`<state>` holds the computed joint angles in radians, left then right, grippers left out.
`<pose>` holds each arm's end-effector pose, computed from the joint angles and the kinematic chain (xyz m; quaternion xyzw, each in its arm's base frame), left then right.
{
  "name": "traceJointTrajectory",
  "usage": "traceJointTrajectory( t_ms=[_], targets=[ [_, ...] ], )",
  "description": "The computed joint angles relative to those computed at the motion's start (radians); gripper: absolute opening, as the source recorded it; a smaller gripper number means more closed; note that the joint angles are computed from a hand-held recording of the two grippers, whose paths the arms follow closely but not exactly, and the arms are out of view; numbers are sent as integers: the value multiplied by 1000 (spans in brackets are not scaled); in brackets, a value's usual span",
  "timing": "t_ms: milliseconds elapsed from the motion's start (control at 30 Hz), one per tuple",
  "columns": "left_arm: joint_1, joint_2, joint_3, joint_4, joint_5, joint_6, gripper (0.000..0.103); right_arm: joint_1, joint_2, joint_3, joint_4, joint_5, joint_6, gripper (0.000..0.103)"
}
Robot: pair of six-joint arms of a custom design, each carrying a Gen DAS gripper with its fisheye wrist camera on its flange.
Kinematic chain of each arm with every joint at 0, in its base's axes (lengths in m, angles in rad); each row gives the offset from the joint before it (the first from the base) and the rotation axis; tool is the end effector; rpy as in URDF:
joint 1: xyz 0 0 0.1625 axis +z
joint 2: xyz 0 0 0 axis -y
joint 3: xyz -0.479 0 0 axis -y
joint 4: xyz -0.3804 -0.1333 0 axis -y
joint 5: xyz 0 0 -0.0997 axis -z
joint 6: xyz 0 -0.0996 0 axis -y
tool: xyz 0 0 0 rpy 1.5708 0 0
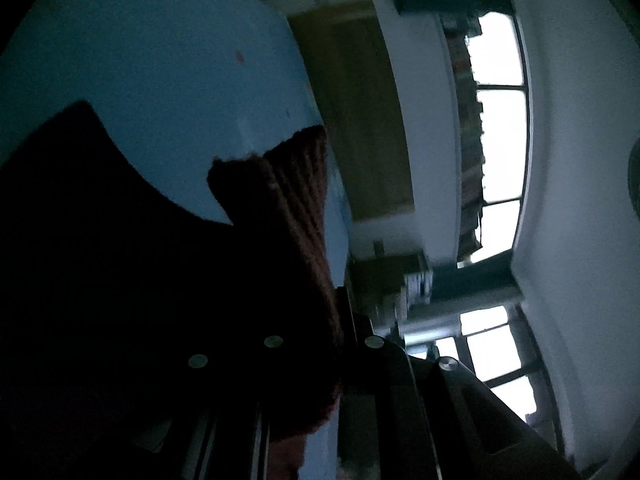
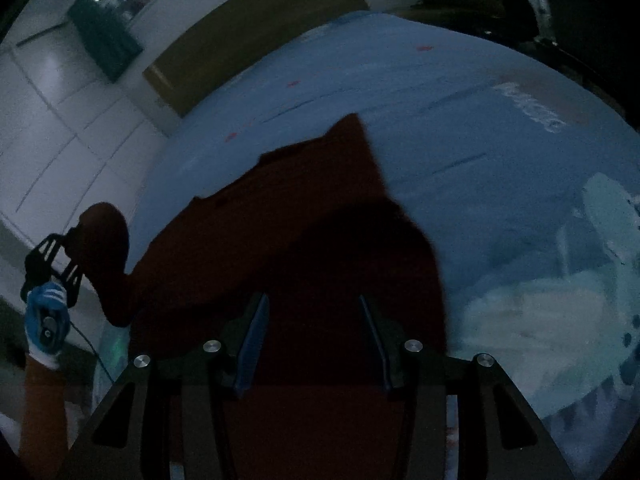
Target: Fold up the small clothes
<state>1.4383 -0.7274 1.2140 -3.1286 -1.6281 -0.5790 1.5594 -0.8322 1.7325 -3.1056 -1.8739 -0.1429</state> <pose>0.0170 -0.8387 0.3430 0.1761 -0.8415 0.4696 0.2008 0.0956 -0.6966 0.2012 0.0147 -0.9403 0.2964 0.1668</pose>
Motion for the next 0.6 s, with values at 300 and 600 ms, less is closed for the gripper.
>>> traceJointTrajectory(
  t_ms=[300, 600],
  targets=[
    [-50, 111, -102, 161, -10, 40, 7, -62, -80, 59, -26, -2, 0, 48],
    [-99, 163, -105, 303, 83, 97, 7, -105, -110, 89, -32, -5, 11, 48]
  ],
)
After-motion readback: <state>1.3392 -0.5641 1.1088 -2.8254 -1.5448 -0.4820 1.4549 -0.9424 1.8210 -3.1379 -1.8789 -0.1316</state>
